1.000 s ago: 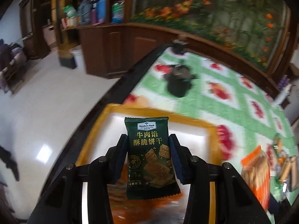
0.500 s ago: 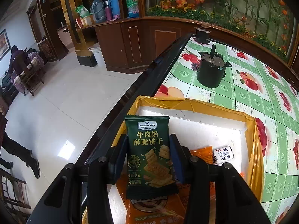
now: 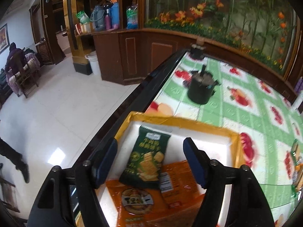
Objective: Organize snacks
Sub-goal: 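Open the left tool to drop the green bag while the right tool releases the cracker pack, then move the left tool to the pile and grasp the long plain cracker pack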
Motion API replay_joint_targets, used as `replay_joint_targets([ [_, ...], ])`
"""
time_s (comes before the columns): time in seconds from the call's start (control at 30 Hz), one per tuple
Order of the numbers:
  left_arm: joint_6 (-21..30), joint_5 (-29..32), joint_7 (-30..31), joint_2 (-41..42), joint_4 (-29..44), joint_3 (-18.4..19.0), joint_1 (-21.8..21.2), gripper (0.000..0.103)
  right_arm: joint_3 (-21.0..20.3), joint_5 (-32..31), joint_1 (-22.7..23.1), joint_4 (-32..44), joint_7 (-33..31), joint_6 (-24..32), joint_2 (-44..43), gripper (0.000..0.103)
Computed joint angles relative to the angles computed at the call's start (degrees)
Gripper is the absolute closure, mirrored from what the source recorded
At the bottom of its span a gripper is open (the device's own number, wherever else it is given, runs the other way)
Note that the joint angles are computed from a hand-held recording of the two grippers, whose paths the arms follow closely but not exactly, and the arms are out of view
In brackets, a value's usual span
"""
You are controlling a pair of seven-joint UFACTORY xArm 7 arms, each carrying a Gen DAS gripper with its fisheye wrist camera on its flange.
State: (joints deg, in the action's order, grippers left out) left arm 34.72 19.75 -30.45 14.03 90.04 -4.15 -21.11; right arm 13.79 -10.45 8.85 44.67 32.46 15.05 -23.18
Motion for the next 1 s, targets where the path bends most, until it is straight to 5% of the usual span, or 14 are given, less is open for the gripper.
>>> replay_joint_targets([
  [0.3, -10.2, -10.7, 8.2, -2.4, -4.2, -3.6, 2.2, 0.031, -3.1, 0.9, -10.3, -10.3, 5.5, 3.4, -15.2, 0.039],
  [0.6, -11.2, -21.7, 21.0, -8.8, -9.2, -7.2, 0.9, 0.031, -5.3, -4.2, -26.1, -17.2, 7.8, 11.0, -29.1, 0.04],
  [0.83, -7.4, -27.8, 27.6, -11.7, -10.2, -8.7, -2.2, 0.026, -10.3, -4.5, -31.5, -13.9, 6.5, 15.4, -23.9, 0.04],
  [1.0, -5.6, -29.4, 30.5, -10.6, -10.2, -10.0, -4.8, 0.026, -13.3, -2.8, -30.0, -10.4, 4.0, 16.1, -17.7, 0.04],
])
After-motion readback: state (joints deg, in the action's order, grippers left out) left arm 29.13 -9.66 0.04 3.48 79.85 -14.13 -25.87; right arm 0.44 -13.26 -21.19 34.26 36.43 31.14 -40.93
